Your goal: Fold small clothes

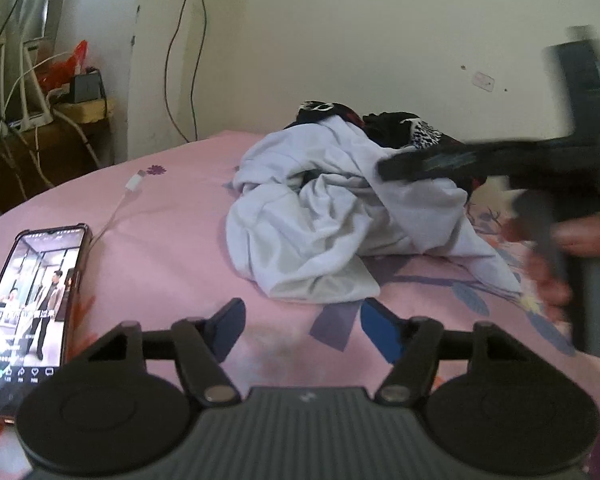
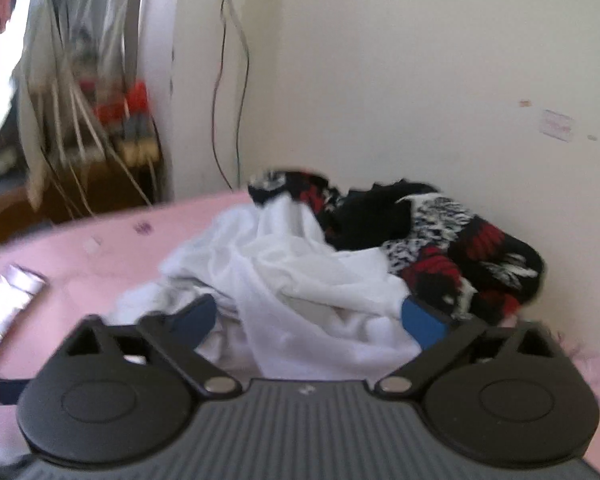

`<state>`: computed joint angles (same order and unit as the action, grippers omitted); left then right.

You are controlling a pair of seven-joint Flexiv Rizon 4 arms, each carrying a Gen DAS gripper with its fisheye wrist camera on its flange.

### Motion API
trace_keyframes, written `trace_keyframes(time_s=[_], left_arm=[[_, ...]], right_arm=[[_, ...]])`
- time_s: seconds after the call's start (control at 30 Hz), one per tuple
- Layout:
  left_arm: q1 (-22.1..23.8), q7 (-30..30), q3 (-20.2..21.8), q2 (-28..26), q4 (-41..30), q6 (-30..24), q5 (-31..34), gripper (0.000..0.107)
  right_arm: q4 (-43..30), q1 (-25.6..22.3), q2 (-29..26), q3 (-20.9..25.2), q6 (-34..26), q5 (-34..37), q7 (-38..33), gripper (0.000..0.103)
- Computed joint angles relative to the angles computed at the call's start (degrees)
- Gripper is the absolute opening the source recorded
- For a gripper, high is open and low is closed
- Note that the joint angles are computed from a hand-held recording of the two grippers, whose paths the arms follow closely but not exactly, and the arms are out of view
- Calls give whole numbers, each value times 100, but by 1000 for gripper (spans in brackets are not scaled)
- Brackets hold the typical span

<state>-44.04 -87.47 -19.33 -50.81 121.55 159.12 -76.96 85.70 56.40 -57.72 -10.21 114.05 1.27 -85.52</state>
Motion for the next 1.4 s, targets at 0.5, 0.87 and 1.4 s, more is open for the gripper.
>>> trace_keyframes(time_s=[0.5, 0.87, 1.4], left_arm=[[-53, -805, 122, -270, 236, 1194, 495, 74], [527, 634, -90, -53, -440, 5, 8, 88], [-573, -1534, 384, 229, 1214, 1146, 2422, 8]], right_arm=[[2911, -1904, 2712, 1807, 3343, 301, 605, 0], [4298, -2269, 3243, 2097, 3090, 561, -97, 96], [2757, -2402, 1359, 2304, 1707, -1235, 1247, 95]])
